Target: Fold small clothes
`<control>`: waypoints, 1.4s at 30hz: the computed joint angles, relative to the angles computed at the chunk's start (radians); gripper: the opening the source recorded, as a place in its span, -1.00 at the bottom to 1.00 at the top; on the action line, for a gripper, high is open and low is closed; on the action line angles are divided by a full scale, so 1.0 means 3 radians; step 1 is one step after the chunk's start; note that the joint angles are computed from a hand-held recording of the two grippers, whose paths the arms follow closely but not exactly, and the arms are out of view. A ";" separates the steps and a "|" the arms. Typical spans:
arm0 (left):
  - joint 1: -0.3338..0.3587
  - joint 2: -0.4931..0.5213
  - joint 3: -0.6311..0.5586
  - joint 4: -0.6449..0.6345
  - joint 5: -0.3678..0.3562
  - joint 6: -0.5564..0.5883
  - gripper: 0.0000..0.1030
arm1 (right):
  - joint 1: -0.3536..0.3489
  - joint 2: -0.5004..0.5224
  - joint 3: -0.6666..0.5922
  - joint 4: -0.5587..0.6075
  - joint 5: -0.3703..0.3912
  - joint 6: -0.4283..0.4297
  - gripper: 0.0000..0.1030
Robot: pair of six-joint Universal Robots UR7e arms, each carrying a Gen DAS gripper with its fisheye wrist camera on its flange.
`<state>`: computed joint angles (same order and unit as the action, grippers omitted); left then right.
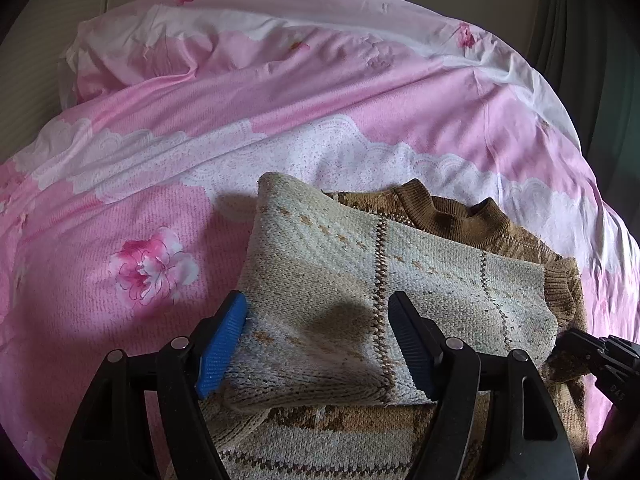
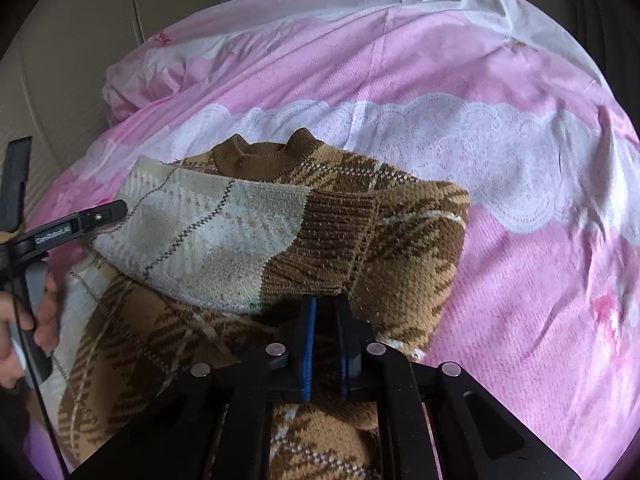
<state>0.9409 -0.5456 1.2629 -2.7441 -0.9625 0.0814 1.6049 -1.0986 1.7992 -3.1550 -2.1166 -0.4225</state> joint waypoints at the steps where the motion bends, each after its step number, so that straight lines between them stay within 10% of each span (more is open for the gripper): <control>1: 0.0000 -0.0001 0.0001 0.0002 0.0000 0.0000 0.43 | 0.0003 -0.0010 0.0016 0.0003 -0.0003 -0.0031 -0.87; 13: -0.0019 -0.0051 0.0099 -0.0124 -0.0007 0.0066 0.43 | 0.0152 0.0019 0.0130 -0.0303 -0.0305 0.0095 -0.96; 17: -0.0029 -0.0043 0.0088 -0.0136 0.0001 0.0113 0.44 | 0.0218 0.0172 0.0007 -0.0594 -0.0307 0.0026 -0.71; 31: 0.0048 -0.0071 0.0009 0.0279 -0.0046 -0.0108 0.58 | 0.0160 0.0296 -0.0173 -0.0206 -0.0359 0.0439 -0.59; 36: -0.0067 -0.0423 0.0514 -0.0092 -0.0043 0.0136 0.60 | 0.0412 0.0251 0.0143 -0.1132 -0.0539 0.0156 0.25; 42: -0.0223 -0.0915 0.1307 -0.0541 0.0194 0.0278 0.60 | 0.0765 0.0438 0.0484 -0.2181 -0.1105 -0.0049 0.34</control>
